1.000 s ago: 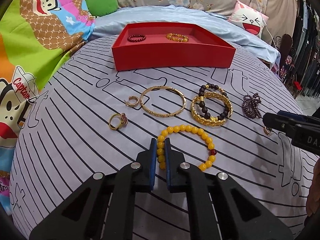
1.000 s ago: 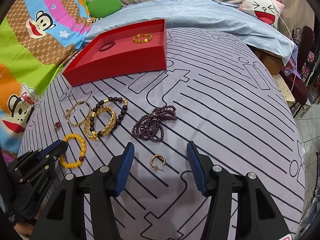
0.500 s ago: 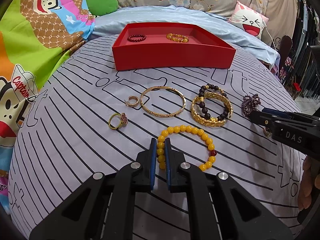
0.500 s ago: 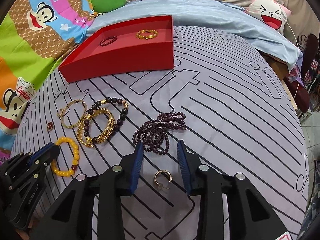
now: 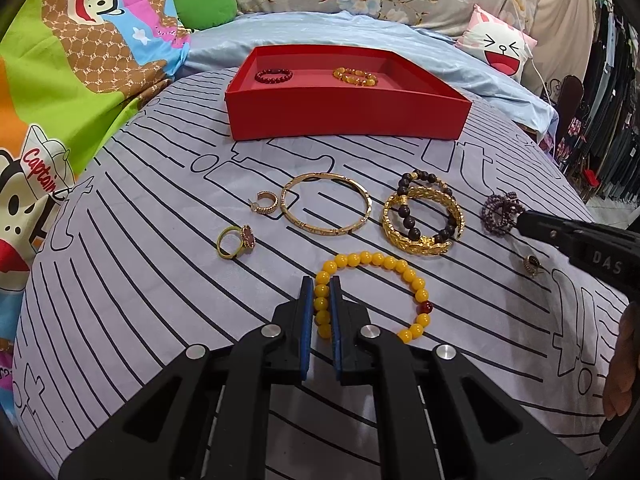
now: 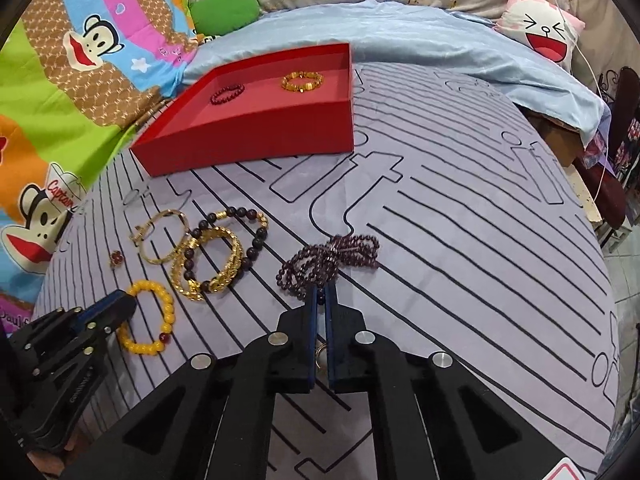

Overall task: Organize jewelry
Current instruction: 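Lift both held bracelets and carry them over the red tray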

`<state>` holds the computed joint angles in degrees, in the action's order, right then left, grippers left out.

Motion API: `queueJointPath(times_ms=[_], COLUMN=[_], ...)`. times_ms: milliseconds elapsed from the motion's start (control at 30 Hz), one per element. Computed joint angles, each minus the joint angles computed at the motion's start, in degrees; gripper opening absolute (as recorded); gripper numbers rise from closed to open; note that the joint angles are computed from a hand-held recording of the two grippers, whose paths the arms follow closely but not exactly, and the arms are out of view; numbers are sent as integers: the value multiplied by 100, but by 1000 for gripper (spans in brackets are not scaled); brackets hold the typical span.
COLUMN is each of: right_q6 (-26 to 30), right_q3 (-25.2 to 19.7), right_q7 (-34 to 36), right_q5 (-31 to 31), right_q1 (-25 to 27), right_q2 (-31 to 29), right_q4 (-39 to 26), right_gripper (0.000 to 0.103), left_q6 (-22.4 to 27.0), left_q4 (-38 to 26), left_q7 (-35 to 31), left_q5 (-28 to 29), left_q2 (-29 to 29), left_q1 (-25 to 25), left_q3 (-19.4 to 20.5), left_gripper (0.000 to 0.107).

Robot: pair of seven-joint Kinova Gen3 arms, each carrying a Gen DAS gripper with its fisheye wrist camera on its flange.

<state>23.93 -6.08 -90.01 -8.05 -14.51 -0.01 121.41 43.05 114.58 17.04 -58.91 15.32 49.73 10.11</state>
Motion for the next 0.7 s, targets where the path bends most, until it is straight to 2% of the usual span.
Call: queueJointPath(times_ms=[100, 233, 367, 533, 700], right_q6=[79, 250, 481, 624, 663], right_q3=[56, 223, 415, 409, 356], right_q7=[270, 805, 1324, 1388, 1300], right_q5=[-261, -830, -1407, -1481, -1407], right_q1=[39, 80, 110, 131, 146], right_q2=[-157, -346, -500, -554, -459], right_q4=[0, -33, -141, -352, -647], right_gripper=[4, 4, 4, 4, 4], left_q6=[2, -328, -289, -312, -407], left_q4=[-19, 102, 108, 39, -159], left_q7=[-79, -148, -211, -451, -975], left_q5=[82, 312, 366, 437, 552], left_q2=[-16, -244, -469, -766, -946], left_q1=[-25, -201, -242, -465, -819], left_q3=[19, 19, 101, 253, 324], left_gripper=[7, 7, 7, 7, 7])
